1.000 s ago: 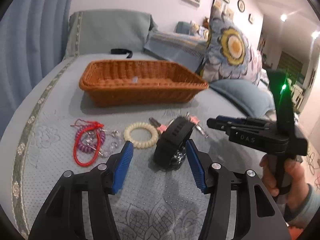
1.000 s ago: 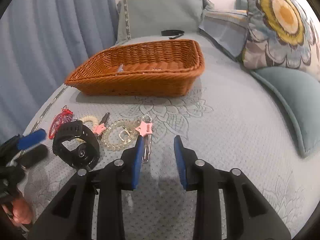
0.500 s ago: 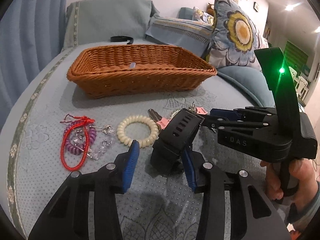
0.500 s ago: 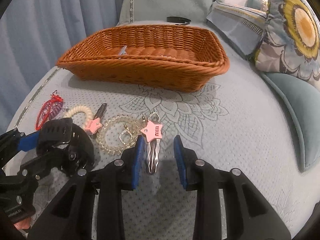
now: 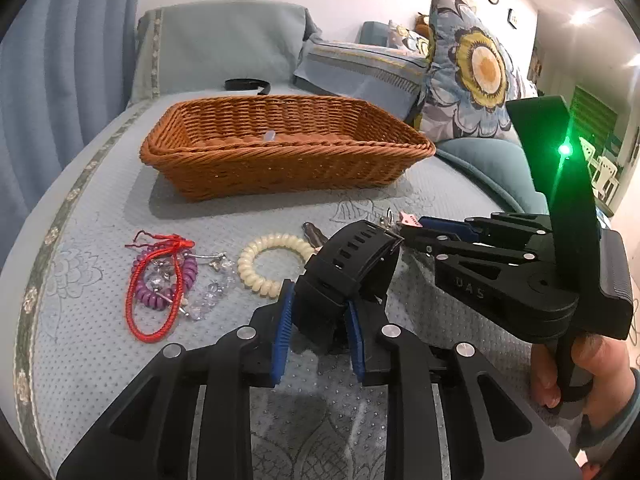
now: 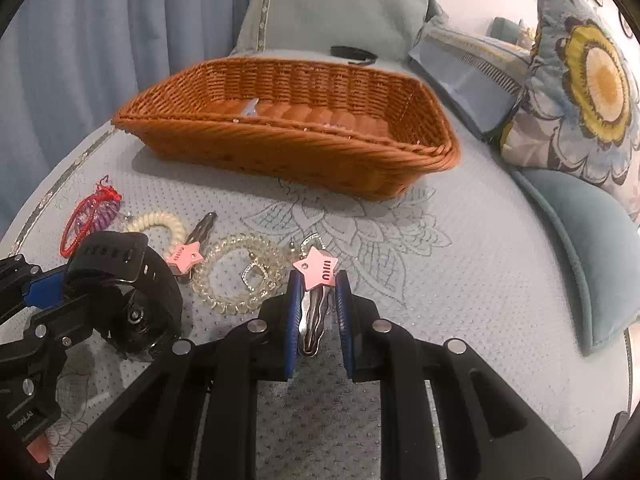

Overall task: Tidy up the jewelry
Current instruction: 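Grasp the black watch with the left tool while the right tool grasps the pink-star keychain, then carry the black watch and pink-star keychain into the basket and release both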

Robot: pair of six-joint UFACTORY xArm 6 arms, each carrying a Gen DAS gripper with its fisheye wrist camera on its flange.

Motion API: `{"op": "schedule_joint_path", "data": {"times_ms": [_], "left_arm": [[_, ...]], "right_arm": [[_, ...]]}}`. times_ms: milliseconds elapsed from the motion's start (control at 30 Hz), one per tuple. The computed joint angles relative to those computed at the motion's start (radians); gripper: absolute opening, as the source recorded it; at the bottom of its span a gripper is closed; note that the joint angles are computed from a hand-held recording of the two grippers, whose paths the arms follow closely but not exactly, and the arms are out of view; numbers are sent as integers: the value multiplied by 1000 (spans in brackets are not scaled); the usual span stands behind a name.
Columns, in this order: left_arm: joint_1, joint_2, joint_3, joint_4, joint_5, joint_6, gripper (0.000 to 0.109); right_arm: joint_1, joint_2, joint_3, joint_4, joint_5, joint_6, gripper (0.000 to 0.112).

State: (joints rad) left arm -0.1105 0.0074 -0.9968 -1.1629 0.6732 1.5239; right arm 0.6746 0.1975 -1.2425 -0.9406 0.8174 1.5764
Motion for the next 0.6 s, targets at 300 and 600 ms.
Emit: {"op": "schedule_joint_path", "data": {"times_ms": [300, 600], "left_arm": [[10, -32, 28, -55, -19, 32, 20], [5, -77, 56, -75, -55, 40, 19]], "right_arm": [[23, -54, 56, -83, 16, 116, 15], [46, -110, 114, -166, 20, 219, 15]]}}
